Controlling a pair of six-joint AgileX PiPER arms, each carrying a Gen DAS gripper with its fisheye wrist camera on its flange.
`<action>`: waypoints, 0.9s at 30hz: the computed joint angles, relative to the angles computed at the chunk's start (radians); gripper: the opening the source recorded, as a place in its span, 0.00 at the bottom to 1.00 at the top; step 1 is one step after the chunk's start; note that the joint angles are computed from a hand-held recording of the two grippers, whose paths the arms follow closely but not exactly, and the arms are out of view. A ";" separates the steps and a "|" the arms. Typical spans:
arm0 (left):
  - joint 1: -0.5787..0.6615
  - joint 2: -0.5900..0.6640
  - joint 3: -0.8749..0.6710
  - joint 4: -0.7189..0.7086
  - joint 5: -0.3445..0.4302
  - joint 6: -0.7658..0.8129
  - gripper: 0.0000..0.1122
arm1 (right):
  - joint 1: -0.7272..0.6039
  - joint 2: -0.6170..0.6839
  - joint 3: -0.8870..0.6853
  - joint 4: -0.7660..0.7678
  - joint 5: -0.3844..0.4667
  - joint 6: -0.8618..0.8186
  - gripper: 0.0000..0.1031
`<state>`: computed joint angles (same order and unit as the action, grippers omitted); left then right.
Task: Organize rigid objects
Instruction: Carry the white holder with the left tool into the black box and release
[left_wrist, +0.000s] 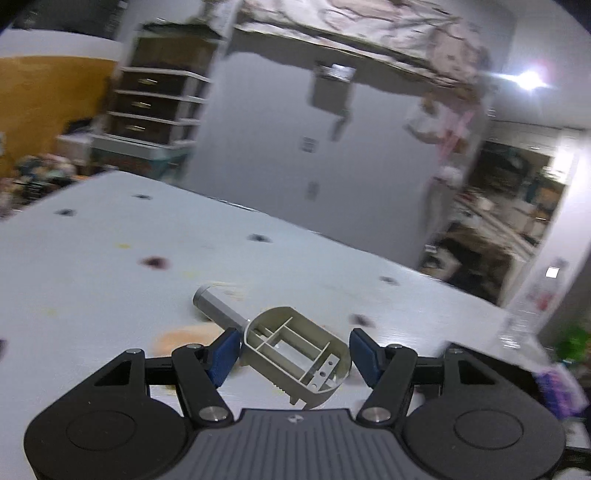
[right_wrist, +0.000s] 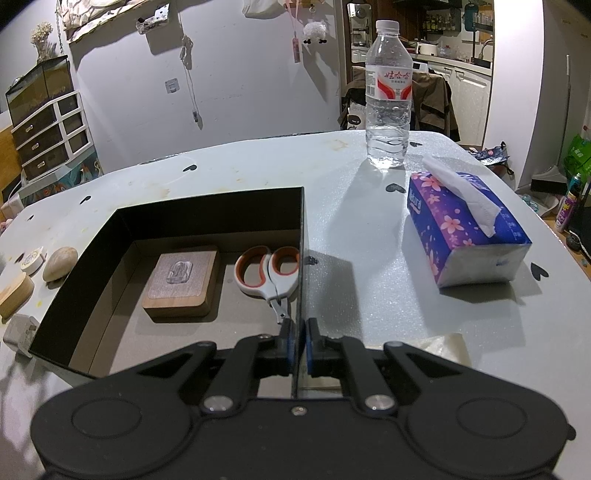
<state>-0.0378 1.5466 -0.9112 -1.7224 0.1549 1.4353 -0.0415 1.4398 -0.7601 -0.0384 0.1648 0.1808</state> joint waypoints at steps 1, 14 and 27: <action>-0.013 0.012 -0.022 0.083 0.030 -0.088 0.59 | 0.002 0.000 -0.001 -0.006 0.001 0.008 0.06; -0.251 0.259 -0.367 0.532 0.350 -0.428 0.58 | 0.005 -0.002 -0.001 -0.015 0.001 0.016 0.07; -0.356 0.538 -0.717 0.801 0.572 -0.663 0.59 | 0.013 -0.009 0.005 -0.055 0.000 0.053 0.07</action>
<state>-0.3936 2.0841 -1.6284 -0.9212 0.7270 0.7727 -0.0282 1.4308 -0.7551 -0.0929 0.1653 0.2338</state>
